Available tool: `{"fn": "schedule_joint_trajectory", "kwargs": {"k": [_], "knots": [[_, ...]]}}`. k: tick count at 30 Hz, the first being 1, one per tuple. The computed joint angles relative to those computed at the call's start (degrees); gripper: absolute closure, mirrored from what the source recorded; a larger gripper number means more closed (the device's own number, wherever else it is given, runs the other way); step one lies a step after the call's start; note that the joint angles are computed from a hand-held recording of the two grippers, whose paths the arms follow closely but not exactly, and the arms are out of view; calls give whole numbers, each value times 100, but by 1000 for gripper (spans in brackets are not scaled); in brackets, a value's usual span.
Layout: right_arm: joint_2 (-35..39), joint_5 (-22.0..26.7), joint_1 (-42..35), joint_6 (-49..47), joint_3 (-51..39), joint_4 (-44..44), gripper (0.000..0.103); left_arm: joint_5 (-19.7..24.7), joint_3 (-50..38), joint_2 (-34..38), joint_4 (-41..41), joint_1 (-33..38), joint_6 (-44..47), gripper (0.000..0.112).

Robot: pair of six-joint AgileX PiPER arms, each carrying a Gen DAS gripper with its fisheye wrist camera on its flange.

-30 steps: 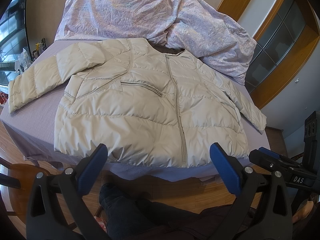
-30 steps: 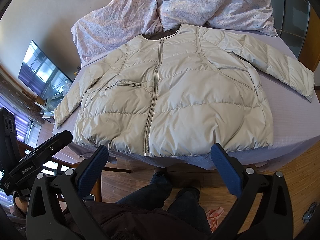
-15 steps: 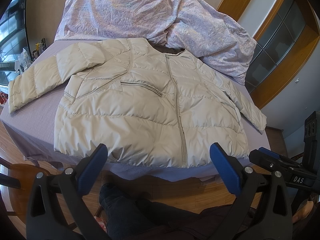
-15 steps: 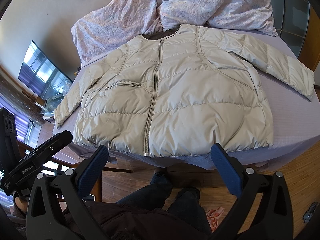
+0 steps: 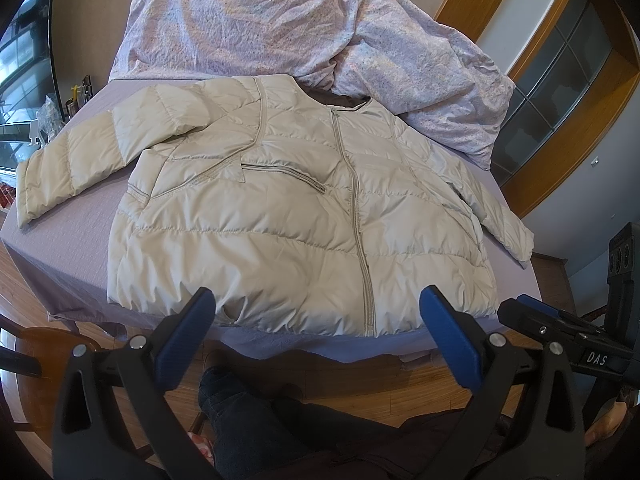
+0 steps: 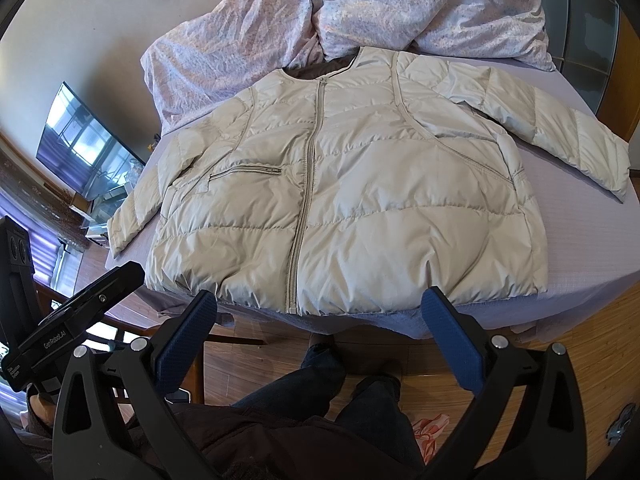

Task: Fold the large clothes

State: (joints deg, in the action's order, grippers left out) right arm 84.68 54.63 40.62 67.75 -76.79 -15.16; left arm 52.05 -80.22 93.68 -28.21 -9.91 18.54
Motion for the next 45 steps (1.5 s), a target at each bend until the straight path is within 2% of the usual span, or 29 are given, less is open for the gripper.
{"fn": "schedule_joint_trajectory", "kwargs": {"k": [8, 16, 21, 24, 27, 28, 30, 32, 34, 37, 39, 40, 43, 45], "knots": [[-25, -97, -137, -68, 111, 69, 2, 57, -50, 43, 32, -5, -14, 11], [-61, -402, -604, -249, 392, 210, 2, 20, -530, 454, 364, -223, -367, 11], [-270, -974, -1283, -241, 1016, 22, 2, 12, -858, 729, 644, -377, -648, 11], [-408, -1528, -2192, -478, 1663, 126, 2, 52, -1087, 896, 801, -456, -806, 11], [-368, -2258, -3740, -1476, 2388, 939, 2, 120, -1357, 1082, 965, -532, -997, 11], [-344, -2337, -4119, -1665, 2485, 1117, 2, 135, -1427, 1132, 1012, -550, -1053, 11], [-195, -2444, -5076, -2105, 2613, 1475, 3, 200, -1642, 1293, 1132, -586, -1203, 11], [44, -2521, -5819, -2390, 2592, 1497, 9, 256, -1798, 1416, 1195, -613, -1305, 11], [324, -2448, -6439, -2442, 2457, 1295, 14, 326, -1978, 1550, 1263, -638, -1403, 11], [649, -2525, -7258, -2732, 2340, 1485, 19, 418, -2213, 1718, 1342, -660, -1512, 11], [891, -2535, -7730, -3045, 2220, 1730, 20, 477, -2342, 1806, 1404, -684, -1585, 11], [1029, -2558, -7967, -3247, 2167, 1908, 25, 507, -2401, 1845, 1435, -694, -1619, 11], [1279, -2609, -8292, -3303, 2117, 2029, 30, 618, -2605, 1982, 1513, -702, -1687, 11], [1411, -2668, -8541, -3605, 2140, 2446, 32, 675, -2703, 2049, 1567, -698, -1725, 11]]}}
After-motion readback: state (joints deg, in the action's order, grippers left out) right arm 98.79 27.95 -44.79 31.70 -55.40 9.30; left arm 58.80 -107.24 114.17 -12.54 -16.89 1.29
